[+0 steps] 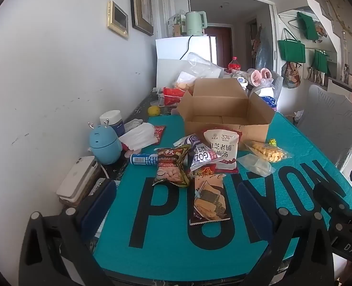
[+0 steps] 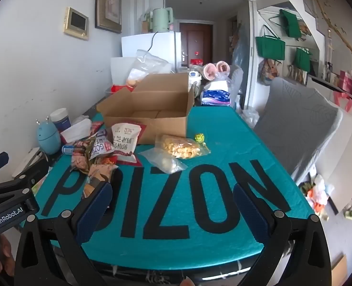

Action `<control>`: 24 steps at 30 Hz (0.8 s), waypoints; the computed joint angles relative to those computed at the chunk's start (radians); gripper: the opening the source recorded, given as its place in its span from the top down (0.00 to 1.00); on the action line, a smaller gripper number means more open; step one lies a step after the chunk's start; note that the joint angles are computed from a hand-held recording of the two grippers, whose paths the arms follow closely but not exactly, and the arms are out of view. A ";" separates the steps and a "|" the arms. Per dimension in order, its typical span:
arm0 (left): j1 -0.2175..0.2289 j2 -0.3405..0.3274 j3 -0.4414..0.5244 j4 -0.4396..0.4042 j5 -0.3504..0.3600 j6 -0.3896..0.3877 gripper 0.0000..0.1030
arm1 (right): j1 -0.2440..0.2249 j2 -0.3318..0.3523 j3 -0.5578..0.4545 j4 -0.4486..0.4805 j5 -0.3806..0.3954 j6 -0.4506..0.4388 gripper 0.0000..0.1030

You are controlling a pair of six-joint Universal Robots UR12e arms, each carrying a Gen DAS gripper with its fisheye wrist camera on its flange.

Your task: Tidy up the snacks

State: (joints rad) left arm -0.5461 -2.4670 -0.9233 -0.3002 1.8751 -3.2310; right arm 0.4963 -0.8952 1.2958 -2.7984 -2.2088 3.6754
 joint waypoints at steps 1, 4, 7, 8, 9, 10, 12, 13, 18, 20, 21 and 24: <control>0.000 0.001 0.000 -0.003 -0.006 -0.002 0.00 | 0.000 0.000 0.000 0.001 0.002 0.001 0.00; -0.001 0.002 -0.001 -0.009 -0.001 -0.011 0.00 | 0.000 0.000 -0.001 0.003 0.002 -0.002 0.00; -0.005 0.004 0.000 -0.016 0.011 -0.013 0.00 | 0.000 0.001 0.000 -0.004 -0.003 -0.015 0.00; -0.005 0.006 -0.002 -0.016 0.006 -0.015 0.00 | 0.003 0.002 -0.002 -0.002 -0.007 -0.018 0.00; -0.005 0.009 -0.007 -0.013 -0.003 -0.020 0.00 | 0.003 0.001 -0.001 -0.002 -0.009 -0.020 0.00; -0.005 0.012 -0.011 -0.011 -0.010 -0.026 0.00 | 0.004 0.003 -0.002 -0.002 -0.010 -0.020 0.00; -0.002 0.015 -0.015 -0.012 -0.017 -0.032 0.00 | 0.003 0.001 -0.001 -0.003 -0.005 -0.020 0.00; 0.005 0.010 -0.015 -0.007 -0.015 -0.031 0.00 | 0.003 0.003 -0.003 -0.004 -0.001 -0.021 0.00; 0.006 0.012 -0.015 -0.014 -0.010 -0.035 0.00 | 0.005 0.004 -0.008 -0.002 -0.008 -0.021 0.00; 0.007 0.013 -0.017 -0.019 -0.019 -0.041 0.00 | 0.005 0.004 -0.009 -0.002 -0.007 -0.020 0.00; 0.007 0.014 -0.018 -0.019 -0.022 -0.043 0.00 | 0.004 0.003 -0.008 -0.002 -0.007 -0.018 0.00; 0.009 0.017 -0.022 -0.022 -0.035 -0.046 0.00 | 0.005 0.003 -0.009 -0.002 -0.009 -0.019 0.00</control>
